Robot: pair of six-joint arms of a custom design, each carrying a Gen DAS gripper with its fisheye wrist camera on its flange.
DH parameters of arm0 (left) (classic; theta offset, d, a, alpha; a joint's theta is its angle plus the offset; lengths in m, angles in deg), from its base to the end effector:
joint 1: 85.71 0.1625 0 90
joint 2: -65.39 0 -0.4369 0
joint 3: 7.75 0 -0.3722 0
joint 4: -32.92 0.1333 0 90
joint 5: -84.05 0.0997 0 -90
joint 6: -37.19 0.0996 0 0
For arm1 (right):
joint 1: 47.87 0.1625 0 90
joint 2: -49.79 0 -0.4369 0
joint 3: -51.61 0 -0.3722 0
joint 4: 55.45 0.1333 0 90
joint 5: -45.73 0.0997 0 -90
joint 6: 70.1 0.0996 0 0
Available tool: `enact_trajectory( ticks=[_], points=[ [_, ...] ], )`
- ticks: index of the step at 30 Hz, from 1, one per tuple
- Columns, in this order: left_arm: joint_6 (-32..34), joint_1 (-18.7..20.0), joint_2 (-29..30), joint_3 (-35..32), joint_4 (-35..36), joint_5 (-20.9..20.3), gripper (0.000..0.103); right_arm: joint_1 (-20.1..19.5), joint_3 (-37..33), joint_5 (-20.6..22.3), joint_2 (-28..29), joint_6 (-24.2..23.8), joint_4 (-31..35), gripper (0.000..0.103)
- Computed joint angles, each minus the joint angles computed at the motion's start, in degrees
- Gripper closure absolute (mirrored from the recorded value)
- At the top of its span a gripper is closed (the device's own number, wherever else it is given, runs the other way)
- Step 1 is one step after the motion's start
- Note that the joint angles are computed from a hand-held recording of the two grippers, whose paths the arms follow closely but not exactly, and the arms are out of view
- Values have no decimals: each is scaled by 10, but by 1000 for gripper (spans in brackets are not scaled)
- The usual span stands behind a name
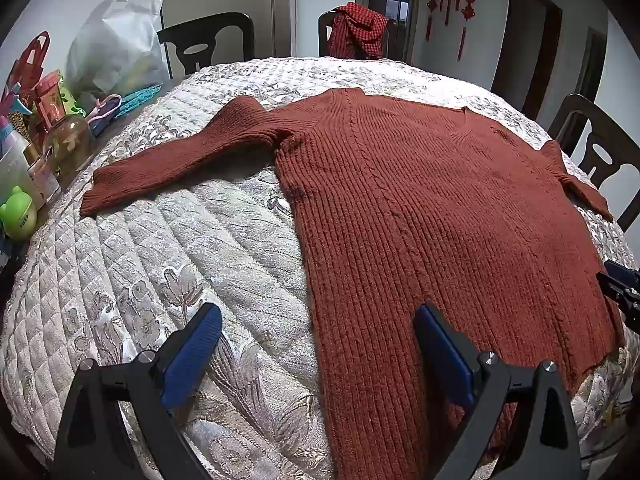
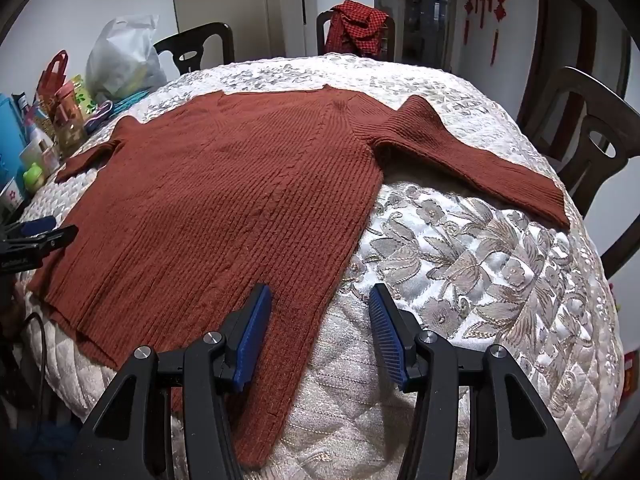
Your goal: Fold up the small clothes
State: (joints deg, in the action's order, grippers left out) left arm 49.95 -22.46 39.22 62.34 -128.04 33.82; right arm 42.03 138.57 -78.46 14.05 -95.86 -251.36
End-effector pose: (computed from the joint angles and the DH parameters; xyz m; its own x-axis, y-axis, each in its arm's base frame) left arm -0.1769 -0.7886 0.0741 -0.7085 0.2598 -0.6561 0.5715 0.7567 -0.3175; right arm 0.0761 -0.7127 0.1613 -0.7447 0.1631 0.6472 -0.3582 0.7205 -0.5938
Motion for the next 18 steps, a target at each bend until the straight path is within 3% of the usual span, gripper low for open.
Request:
enact_trajectory(
  ticks=[18],
  points=[
    [6, -3, -7, 10, -10, 0, 4, 0, -1, -3, 1, -5, -2, 51]
  ],
)
